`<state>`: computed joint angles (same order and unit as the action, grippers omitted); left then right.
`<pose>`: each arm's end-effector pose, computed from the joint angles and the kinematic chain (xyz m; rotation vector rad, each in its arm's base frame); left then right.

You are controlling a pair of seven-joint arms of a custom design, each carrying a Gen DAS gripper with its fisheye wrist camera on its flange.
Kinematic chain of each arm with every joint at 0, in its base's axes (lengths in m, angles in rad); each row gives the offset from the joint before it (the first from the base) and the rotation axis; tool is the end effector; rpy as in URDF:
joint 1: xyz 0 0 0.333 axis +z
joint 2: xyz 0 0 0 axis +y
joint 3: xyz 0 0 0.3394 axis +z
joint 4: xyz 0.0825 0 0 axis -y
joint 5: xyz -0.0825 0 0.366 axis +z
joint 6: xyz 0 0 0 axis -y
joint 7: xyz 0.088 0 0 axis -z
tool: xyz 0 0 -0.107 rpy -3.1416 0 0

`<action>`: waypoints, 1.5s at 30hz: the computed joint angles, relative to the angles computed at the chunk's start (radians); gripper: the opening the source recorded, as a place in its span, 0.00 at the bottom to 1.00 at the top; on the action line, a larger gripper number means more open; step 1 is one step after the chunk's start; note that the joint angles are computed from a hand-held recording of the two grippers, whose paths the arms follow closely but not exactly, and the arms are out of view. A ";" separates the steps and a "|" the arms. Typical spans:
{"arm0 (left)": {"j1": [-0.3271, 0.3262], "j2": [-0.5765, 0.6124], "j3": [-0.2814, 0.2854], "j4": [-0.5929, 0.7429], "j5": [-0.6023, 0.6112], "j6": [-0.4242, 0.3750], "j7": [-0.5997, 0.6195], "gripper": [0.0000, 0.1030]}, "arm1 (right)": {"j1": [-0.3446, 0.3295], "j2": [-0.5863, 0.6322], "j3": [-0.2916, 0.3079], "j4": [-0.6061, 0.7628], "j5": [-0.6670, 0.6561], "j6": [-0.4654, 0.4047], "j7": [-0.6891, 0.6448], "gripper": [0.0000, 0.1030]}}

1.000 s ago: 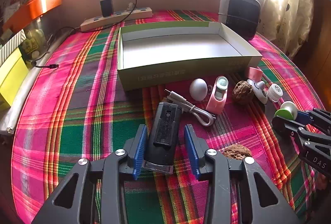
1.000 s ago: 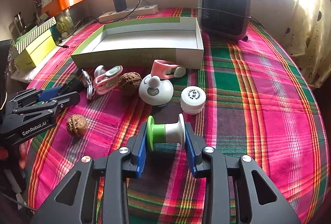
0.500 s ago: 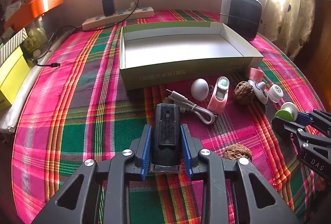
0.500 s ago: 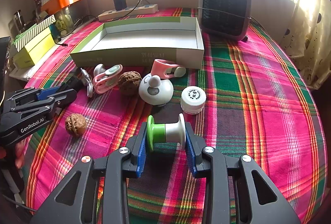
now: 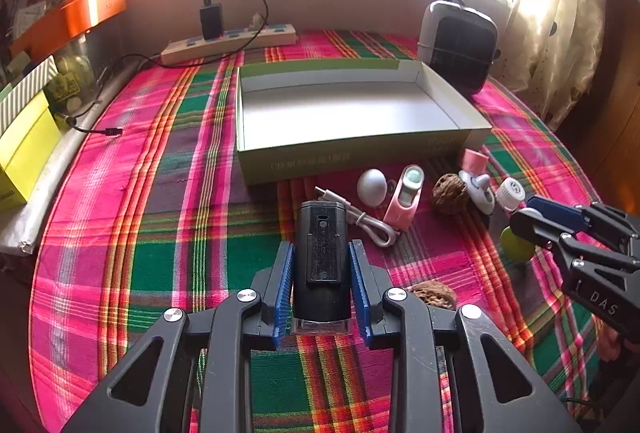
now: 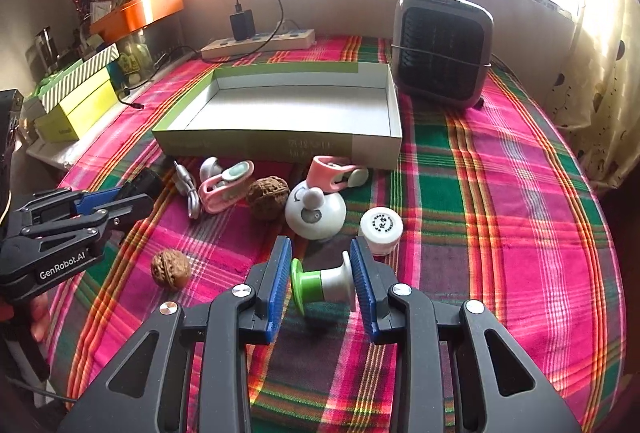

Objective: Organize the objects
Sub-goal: 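Carry the flashlight and spool with both tools over the white box tray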

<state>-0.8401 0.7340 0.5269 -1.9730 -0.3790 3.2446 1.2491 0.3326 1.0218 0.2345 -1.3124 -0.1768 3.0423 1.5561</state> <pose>0.6199 -0.2097 0.2474 -1.9641 1.6551 -0.6744 0.6952 0.3788 0.2359 -2.1363 1.1748 -0.3807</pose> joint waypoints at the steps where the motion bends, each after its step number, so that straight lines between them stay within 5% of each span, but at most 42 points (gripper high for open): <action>1: -0.002 -0.002 0.002 -0.001 0.002 0.004 0.001 0.24 | -0.004 -0.001 0.006 -0.002 0.000 0.001 -0.005 0.31; 13: 0.001 0.003 -0.003 0.005 0.019 -0.014 -0.021 0.24 | -0.038 -0.023 0.035 -0.069 -0.006 0.050 -0.015 0.31; 31: 0.007 0.006 -0.009 0.007 0.045 -0.017 -0.044 0.24 | 0.027 -0.043 -0.057 -0.098 -0.057 0.056 0.052 0.32; 45: 0.008 -0.011 0.019 0.031 0.027 0.002 -0.004 0.24 | -0.034 -0.015 0.051 -0.009 -0.052 0.048 -0.032 0.32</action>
